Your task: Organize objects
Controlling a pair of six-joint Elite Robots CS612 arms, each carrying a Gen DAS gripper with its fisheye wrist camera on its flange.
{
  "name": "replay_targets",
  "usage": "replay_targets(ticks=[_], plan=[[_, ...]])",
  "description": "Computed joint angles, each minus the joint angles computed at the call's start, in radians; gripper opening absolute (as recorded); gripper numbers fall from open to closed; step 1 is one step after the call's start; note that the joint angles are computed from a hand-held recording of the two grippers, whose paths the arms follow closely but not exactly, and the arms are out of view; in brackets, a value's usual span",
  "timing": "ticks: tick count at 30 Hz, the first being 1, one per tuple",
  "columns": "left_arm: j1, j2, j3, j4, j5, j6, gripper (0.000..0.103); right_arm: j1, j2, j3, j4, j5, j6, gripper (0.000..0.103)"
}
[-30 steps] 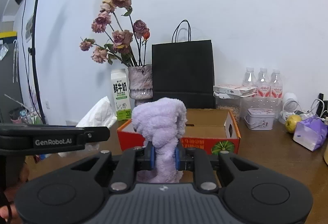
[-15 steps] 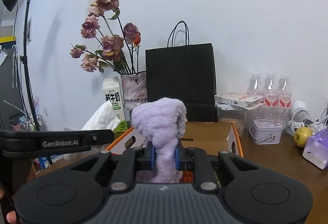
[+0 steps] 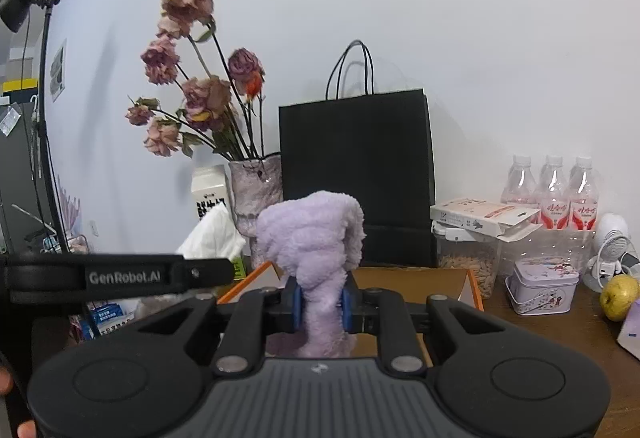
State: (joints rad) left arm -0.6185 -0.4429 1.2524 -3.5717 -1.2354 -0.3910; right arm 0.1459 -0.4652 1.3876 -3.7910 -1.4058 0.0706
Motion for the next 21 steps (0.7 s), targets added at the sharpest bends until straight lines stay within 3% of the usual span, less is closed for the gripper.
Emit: replay_targets(ticks=[15,21], plan=[[0.031,0.077,-0.18,0.226,-0.024,-0.012,0.043,-0.024,0.058,-0.139,0.201,0.027,-0.009,0.017],[0.033,0.108,-0.235,0.315,0.003,0.013,0.043,-0.026,0.091,-0.185,0.256,-0.017,0.015,0.018]])
